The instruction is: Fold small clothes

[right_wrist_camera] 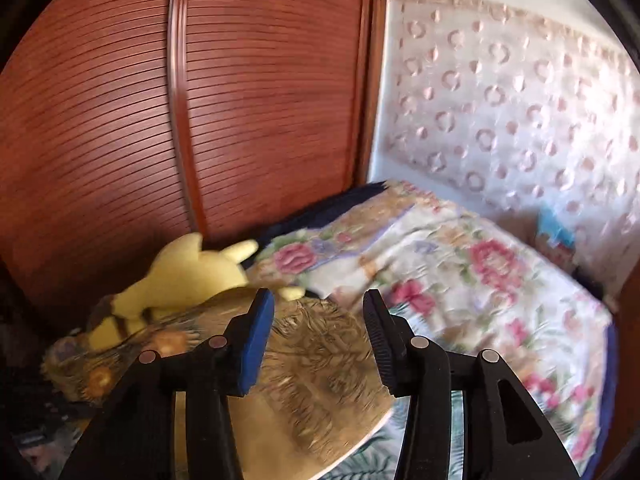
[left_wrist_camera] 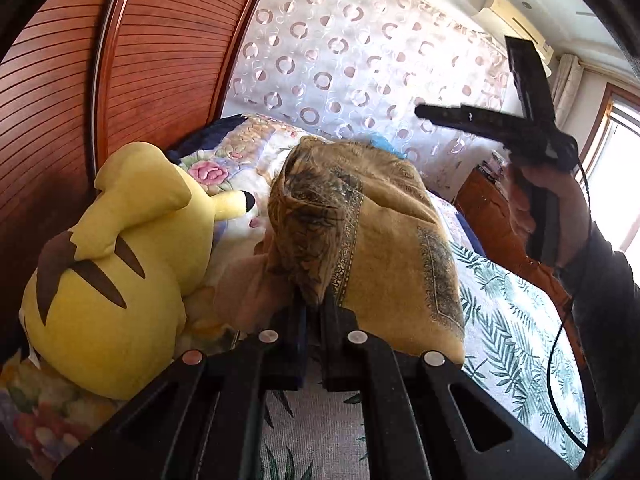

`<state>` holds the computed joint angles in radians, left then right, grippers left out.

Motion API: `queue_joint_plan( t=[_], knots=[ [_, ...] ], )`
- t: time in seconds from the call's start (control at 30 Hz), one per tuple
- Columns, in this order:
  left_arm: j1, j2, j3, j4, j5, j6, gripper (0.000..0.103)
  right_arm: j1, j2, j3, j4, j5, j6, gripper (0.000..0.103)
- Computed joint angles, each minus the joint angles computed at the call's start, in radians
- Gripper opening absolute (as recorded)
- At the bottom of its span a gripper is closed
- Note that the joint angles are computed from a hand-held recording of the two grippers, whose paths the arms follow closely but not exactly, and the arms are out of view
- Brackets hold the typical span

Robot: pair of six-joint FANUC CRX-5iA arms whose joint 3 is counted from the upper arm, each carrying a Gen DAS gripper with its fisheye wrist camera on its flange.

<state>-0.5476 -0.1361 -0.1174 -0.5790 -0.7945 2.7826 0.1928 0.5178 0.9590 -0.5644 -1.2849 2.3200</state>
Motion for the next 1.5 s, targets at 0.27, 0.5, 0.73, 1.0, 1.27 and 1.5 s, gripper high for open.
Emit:
queue_joint_plan(
  t=[0.27, 0.5, 0.73, 1.0, 1.27, 1.5],
  knots=[
    [-0.028, 0.03, 0.051, -0.026, -0.093, -0.031, 0.006, 0.003, 0.018, -0.087, 0.006, -0.074, 0.002, 0.048],
    [-0.092, 0.063, 0.13, -0.087, -0.224, -0.067, 0.029, 0.017, -0.074, -0.258, 0.031, 0.068, -0.001, 0.048],
    [-0.194, 0.073, 0.187, -0.208, -0.32, -0.041, 0.088, -0.065, -0.225, -0.435, -0.052, 0.123, 0.07, 0.048],
    [-0.3, 0.114, 0.287, -0.297, -0.432, -0.057, 0.088, -0.223, -0.444, -0.662, -0.162, 0.121, 0.157, 0.048],
    [-0.38, 0.171, 0.36, -0.327, -0.454, -0.057, 0.088, -0.391, -0.606, -0.803, -0.242, 0.069, 0.197, 0.055],
    [-0.432, 0.221, 0.421, -0.328, -0.448, -0.062, 0.088, -0.522, -0.724, -0.884, -0.283, 0.034, 0.195, 0.075]
  ],
)
